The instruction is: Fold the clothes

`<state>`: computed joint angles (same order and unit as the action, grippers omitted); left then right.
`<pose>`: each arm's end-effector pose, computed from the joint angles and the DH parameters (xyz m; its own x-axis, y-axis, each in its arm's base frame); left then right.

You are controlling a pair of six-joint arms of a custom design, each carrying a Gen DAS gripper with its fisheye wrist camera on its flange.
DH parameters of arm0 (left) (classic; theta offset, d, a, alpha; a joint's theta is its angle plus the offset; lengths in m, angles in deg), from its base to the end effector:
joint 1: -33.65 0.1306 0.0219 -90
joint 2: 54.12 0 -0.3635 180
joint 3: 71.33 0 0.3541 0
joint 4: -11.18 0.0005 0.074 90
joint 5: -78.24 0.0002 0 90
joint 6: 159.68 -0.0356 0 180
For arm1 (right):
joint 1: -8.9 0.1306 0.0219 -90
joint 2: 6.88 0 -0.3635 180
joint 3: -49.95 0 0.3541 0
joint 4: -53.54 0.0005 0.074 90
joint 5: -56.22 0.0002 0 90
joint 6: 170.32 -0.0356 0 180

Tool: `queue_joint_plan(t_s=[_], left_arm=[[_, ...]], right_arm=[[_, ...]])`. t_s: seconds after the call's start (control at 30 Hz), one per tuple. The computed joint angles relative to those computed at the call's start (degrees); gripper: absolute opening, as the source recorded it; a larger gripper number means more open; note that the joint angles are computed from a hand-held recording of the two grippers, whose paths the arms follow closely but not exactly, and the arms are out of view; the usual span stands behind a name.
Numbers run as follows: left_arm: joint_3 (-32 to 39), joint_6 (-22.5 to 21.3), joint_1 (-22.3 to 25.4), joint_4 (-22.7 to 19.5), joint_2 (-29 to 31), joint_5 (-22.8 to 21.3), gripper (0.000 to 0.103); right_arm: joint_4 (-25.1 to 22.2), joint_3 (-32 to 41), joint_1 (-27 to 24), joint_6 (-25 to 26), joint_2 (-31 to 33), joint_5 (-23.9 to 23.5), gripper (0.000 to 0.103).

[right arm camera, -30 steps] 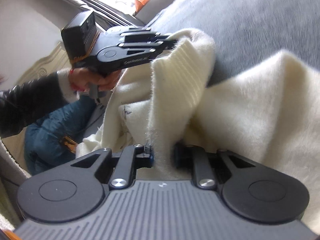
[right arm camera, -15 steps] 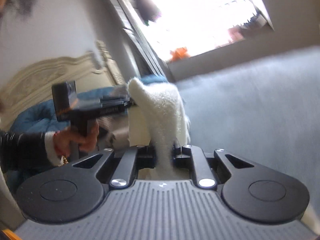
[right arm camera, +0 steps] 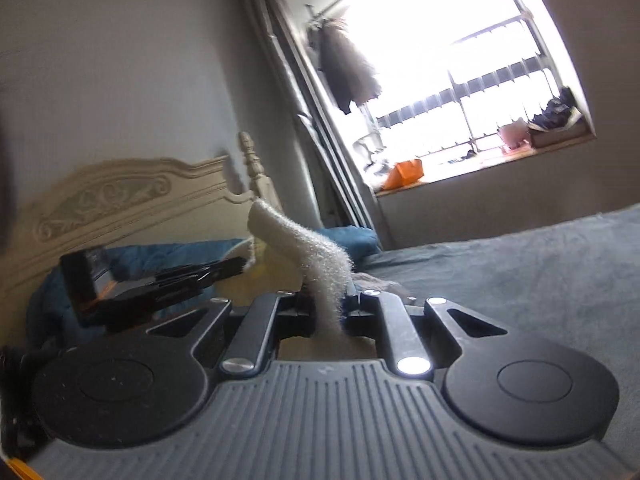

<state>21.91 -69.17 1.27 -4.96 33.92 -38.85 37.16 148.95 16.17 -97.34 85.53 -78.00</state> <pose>0.4018 -0.2362 0.5057 -0.1611 0.0928 -0.9826 0.0978 0.9922 0.0777 0.4800 0.0858 0.5173 -0.3874 0.1621 -0.9076 -0.6892 0.6029 0.4018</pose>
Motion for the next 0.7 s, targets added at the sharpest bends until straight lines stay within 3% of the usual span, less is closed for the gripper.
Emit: queue_joint_plan(t_s=[0.17, 0.3, 0.47, 0.53, 0.57, 0.67, 0.7], left_arm=[[1.4, 0.8, 1.0, 1.3, 4.5, -0.7, 0.008], [6.1, 2.1, 2.8, -0.6, 11.3, -0.6, 0.008], [14.0, 2.2, 4.3, -5.2, 21.4, -0.5, 0.008], [18.1, 2.9, 4.9, -9.7, 25.8, 0.6, 0.012], [20.6, 3.7, 5.3, -13.1, 28.2, 1.3, 0.019], [27.0, 6.1, 6.2, -24.1, 34.2, 3.6, 0.055], [28.9, 6.8, 6.5, -27.3, 36.1, 4.0, 0.057]], right_arm=[[-5.3, 7.1, 2.6, 1.1, 6.5, 6.5, 0.008], [-8.9, 13.1, 4.3, 2.4, 12.2, 11.0, 0.008], [-11.5, 17.0, 4.2, 1.8, 18.6, 15.1, 0.008], [-12.3, 17.5, 3.9, 1.6, 20.9, 17.0, 0.008], [-12.8, 18.0, 4.0, 1.8, 22.4, 18.4, 0.008], [-16.5, 21.1, 4.4, 2.8, 27.9, 22.5, 0.01], [-18.7, 22.5, 4.3, 2.2, 30.1, 23.1, 0.013]])
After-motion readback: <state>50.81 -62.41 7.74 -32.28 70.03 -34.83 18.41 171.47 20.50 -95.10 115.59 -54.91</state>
